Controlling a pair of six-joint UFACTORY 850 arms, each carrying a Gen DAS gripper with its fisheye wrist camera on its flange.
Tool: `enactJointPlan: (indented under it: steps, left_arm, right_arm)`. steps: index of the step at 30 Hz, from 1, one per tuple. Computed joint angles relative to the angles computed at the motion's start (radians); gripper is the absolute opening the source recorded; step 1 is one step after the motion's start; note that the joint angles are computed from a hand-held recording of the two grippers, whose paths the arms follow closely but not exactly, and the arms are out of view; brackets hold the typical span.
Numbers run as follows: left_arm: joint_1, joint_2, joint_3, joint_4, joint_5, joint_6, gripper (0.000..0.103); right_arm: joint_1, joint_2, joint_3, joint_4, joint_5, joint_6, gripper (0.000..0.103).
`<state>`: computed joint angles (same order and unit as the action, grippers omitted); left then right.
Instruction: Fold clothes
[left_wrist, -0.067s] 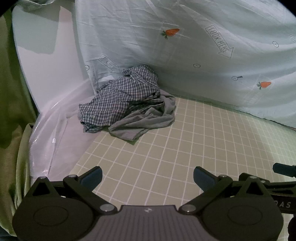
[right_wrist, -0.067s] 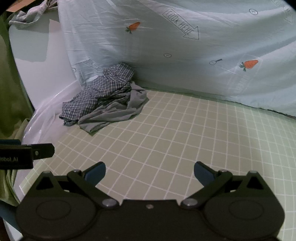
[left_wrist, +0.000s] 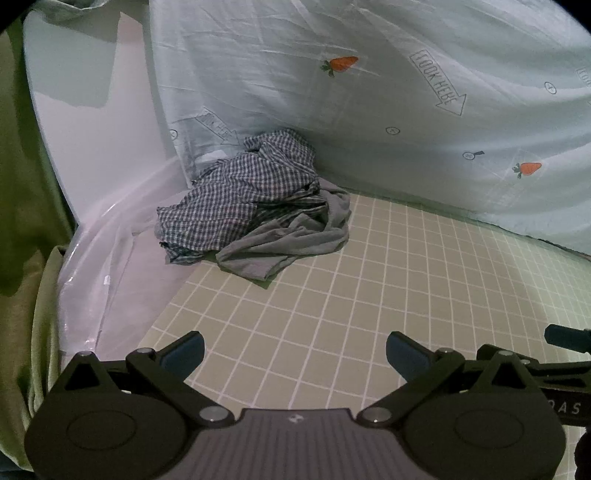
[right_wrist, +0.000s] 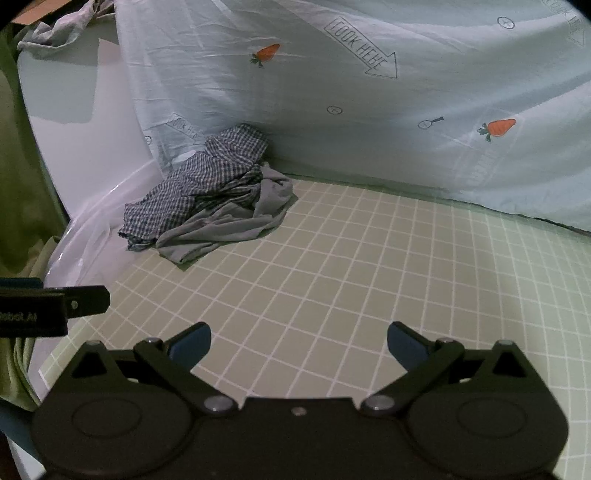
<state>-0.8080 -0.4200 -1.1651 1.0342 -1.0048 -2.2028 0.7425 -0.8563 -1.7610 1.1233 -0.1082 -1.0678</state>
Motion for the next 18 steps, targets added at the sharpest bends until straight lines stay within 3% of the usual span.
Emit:
enactJointPlan:
  steps: [11, 18]
  left_arm:
    - [0.0, -0.017, -0.018, -0.003, -0.005, 0.001, 0.103]
    - [0.001, -0.025, -0.021, 0.001, -0.002, -0.004, 0.103]
  right_arm:
    - [0.001, -0.004, -0.008, -0.092, 0.004, 0.096, 0.103]
    - [-0.005, 0.002, 0.006, 0.096, -0.002, -0.086, 0.103]
